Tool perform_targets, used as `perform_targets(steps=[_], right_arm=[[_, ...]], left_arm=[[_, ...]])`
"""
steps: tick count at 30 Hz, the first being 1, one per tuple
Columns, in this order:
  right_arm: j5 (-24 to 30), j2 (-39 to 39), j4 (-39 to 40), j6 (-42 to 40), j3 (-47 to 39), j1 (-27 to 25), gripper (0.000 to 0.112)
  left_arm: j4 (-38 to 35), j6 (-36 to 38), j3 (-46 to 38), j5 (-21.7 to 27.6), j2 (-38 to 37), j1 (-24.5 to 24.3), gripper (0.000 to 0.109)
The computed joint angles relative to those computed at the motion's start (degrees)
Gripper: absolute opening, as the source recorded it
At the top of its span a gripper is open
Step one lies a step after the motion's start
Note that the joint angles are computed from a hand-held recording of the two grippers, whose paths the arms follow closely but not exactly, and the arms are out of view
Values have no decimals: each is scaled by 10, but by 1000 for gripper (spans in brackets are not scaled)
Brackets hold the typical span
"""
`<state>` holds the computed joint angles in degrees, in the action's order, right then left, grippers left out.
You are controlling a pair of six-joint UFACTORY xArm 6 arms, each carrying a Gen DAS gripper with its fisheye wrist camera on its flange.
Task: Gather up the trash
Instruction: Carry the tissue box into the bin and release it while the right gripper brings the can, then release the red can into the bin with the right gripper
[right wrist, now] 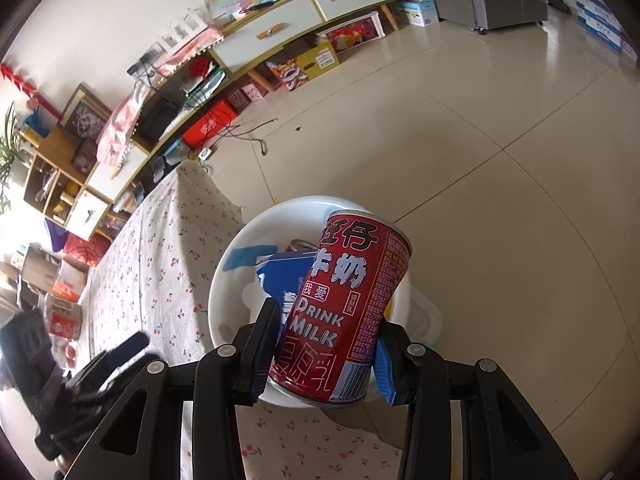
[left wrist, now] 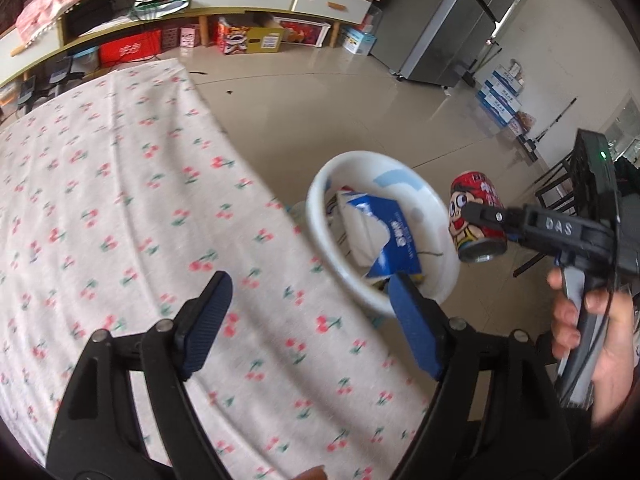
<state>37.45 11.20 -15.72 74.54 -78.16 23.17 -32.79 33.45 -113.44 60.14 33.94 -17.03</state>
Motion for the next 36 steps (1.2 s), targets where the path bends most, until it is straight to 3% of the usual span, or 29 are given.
perform_targets(steps=[3, 4, 6, 11, 20, 26, 36], right_arm=[[31, 24, 2, -4, -33, 2, 47], [36, 27, 2, -3, -39, 2, 58], [35, 25, -18, 12, -38, 3, 67], [37, 7, -54, 41, -30, 11, 69], [84, -20, -106, 123, -34, 58, 83], [191, 15, -193, 138, -133, 133, 103], [324, 134, -273, 68, -326, 241, 103]], left_arm=[[18, 6, 38, -22, -26, 11, 87], [25, 6, 58, -32, -40, 15, 89], [35, 3, 80, -43, -55, 22, 93], [44, 6, 141, -80, -96, 38, 99], [67, 10, 243, -139, -175, 66, 102], [57, 14, 296, -166, -221, 90, 102], [65, -7, 393, -260, -302, 113, 102]])
